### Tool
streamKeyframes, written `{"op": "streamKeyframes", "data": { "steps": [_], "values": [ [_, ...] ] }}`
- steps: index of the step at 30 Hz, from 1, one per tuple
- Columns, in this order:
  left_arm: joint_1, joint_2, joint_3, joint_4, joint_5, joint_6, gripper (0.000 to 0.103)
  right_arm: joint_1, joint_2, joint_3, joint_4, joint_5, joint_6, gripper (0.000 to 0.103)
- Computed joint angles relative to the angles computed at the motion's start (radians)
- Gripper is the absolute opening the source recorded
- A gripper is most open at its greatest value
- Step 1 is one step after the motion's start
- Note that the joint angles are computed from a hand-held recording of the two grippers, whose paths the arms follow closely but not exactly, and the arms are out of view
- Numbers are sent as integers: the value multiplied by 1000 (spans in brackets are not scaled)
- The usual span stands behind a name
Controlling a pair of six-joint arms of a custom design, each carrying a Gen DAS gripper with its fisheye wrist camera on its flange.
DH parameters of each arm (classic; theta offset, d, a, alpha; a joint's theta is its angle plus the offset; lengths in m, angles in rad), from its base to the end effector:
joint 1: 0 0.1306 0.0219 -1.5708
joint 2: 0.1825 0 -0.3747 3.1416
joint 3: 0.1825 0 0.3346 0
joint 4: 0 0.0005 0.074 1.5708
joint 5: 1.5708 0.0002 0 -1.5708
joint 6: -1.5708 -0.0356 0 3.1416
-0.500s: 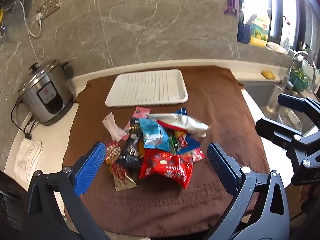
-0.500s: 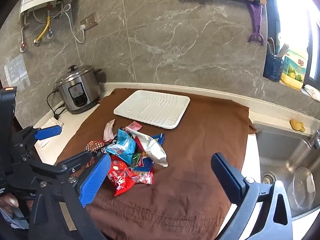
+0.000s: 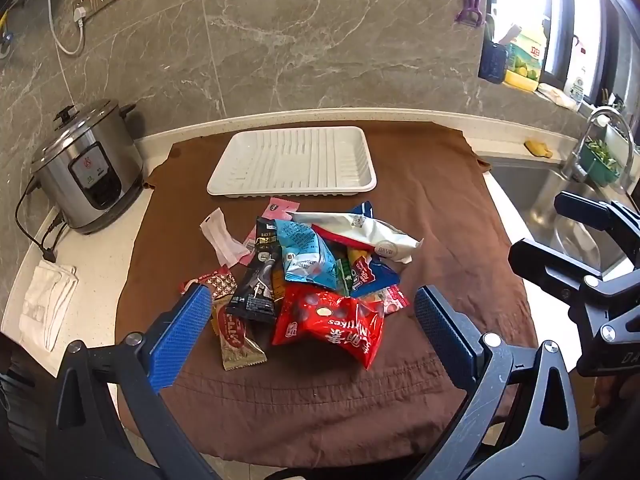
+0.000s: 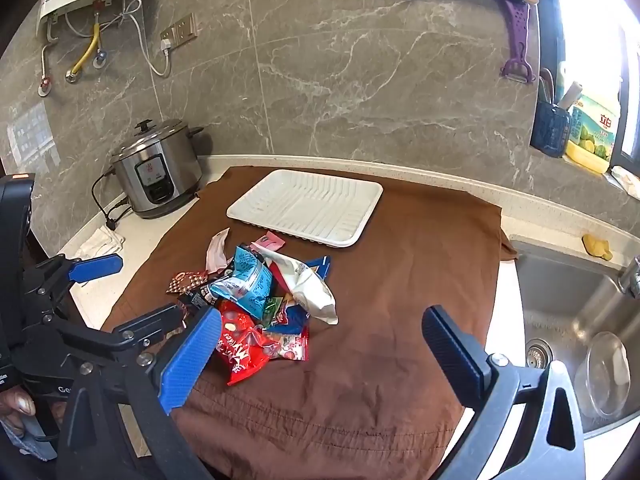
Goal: Organize snacks
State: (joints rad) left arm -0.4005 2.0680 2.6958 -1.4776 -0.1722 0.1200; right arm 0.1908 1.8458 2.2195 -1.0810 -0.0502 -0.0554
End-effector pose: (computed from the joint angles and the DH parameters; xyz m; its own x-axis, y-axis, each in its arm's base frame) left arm 0.5548 -0.2288 0.5365 -0.7202 0.1769 -0.6708 0.1951 0.9796 0.0487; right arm 0.5713 0.1116 0.5176 -0.6496 -0.0691 -0.7571 -0.1912 0.9787 0.0746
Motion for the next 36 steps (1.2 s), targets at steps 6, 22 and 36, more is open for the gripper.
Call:
{"op": "streamKeyframes", "data": {
  "steps": [6, 22, 36],
  "values": [
    [0, 3, 1, 0, 7, -1, 103, -5, 14, 51, -47, -5, 6, 102],
    [5, 3, -13, 3, 27, 3, 103, -7, 29, 74, -67, -8, 7, 102],
    [4, 9, -11, 1, 34, 3, 103, -11, 36, 85, -74, -11, 8, 102]
  ]
}}
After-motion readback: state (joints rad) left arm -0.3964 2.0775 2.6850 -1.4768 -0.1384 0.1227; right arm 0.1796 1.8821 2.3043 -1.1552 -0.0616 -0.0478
